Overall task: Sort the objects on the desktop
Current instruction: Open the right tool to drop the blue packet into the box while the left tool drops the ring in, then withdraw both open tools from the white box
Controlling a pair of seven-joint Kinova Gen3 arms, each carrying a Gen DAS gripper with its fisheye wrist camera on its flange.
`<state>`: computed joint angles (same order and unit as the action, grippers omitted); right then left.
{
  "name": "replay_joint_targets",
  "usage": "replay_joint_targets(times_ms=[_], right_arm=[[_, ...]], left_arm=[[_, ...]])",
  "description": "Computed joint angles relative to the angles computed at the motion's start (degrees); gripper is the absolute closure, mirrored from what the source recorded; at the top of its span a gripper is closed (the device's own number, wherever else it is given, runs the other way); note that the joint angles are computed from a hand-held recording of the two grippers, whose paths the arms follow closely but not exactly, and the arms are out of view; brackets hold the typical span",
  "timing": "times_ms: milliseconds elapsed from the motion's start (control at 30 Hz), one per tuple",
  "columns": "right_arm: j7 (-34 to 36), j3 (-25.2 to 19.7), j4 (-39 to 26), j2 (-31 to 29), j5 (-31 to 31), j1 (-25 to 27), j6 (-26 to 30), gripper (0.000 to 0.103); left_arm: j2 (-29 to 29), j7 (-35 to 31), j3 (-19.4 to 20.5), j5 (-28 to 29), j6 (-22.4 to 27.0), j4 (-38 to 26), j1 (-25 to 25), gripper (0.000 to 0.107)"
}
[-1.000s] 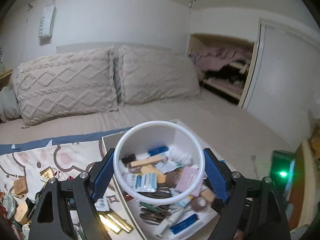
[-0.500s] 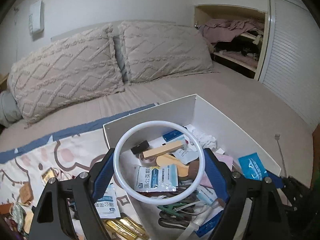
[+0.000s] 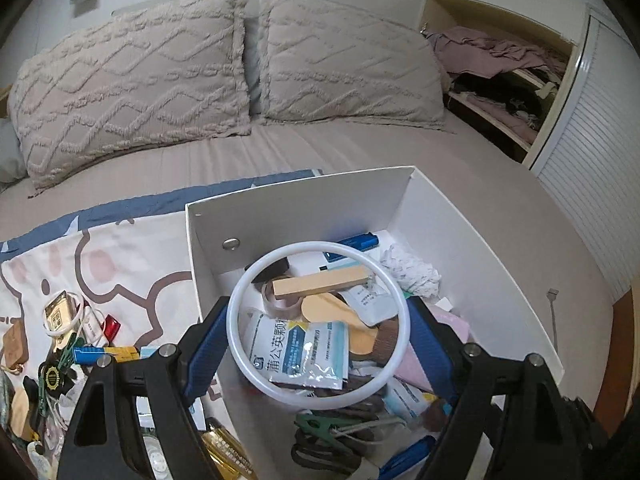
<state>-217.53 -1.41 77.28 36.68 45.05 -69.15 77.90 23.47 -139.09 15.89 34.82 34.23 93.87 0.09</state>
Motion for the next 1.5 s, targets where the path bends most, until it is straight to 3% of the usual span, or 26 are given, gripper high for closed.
replay_joint_targets(times_ms=[333,433,500,700,867,1500], right_arm=[[-2.0,-0.2,1.6,-0.9,1.1,-0.6,-1.2,0.03],[-2.3,-0.4,1.9,-1.0,1.3,-0.5,-1.4,0.03],[-2.0,-0.5,1.8,-0.9,1.4,-0.5,-1.4,0.03],[-2.3,-0.6,1.8,-1.1,1.6,-0.7,-1.3,0.03],[-2.1,-0.7,1.6,-1.0,1.7,-1.0,-0.8,0.03],[-2.8,-0.6,0.2,-0.5,1.2,-1.6,1.8,0.03]], left_arm=[[2.9,3.7,0.1,-1.4,0.3,-2.5,1.5,0.023],[3.8,1.9,1.7,0.0,1.8,-3.1,-0.3,0.022],[3.6,1.7,1.6,0.9,1.4,-2.7,-0.6,0.004],[2.6,3.8,-0.4,-0.9,-0.1,-1.8,0.6,0.004],[1.5,2.2,0.3,-2.0,-1.4,0.3,0.0,0.004],[-1.6,-4.9,-0.4,1.0,1.7,3.4,-2.1,0.004]])
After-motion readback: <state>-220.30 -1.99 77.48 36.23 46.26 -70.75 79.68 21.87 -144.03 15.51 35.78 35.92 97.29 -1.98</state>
